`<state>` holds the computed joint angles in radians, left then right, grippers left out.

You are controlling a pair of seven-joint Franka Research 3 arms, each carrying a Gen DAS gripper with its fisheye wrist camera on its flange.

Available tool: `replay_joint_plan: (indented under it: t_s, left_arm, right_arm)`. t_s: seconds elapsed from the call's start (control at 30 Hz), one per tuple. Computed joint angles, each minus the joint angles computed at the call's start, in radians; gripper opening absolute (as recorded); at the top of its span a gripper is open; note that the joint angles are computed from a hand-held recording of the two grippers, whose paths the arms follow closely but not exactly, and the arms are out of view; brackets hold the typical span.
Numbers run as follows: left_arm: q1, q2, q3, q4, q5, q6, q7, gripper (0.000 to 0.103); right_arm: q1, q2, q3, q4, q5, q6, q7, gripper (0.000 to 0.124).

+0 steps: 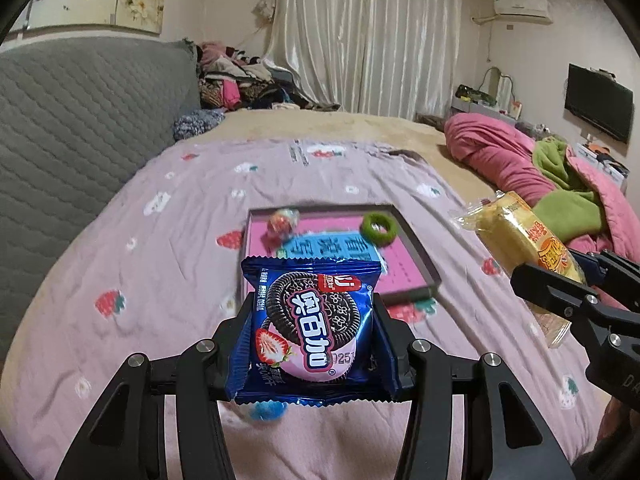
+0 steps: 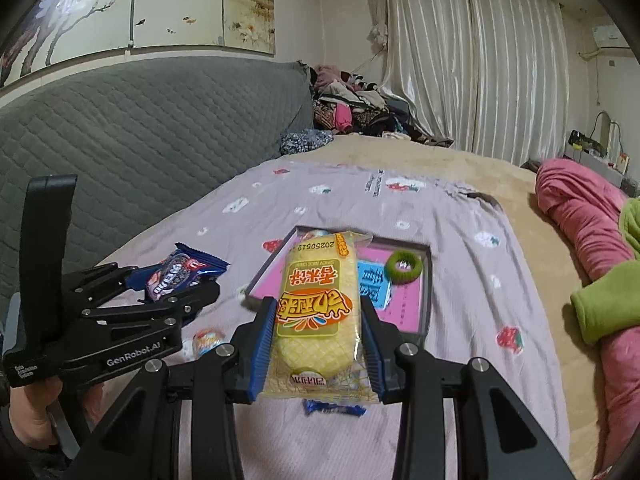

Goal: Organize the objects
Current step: 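Carry the biscuit pack with the left gripper while the right gripper carries the cake packet over the tray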

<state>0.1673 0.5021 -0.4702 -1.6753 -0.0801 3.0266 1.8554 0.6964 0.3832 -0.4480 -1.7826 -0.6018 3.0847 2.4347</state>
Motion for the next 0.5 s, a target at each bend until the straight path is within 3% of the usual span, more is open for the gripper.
replay_joint_plan:
  t_s: [0.5]
  left_arm:
    - [-0.123, 0.154, 0.113, 0.316, 0.061, -0.123, -0.048, 0.053]
  right_arm:
    - [-0.108, 0.084, 0.082, 0.158, 0.16, -0.042, -0.168, 0.04]
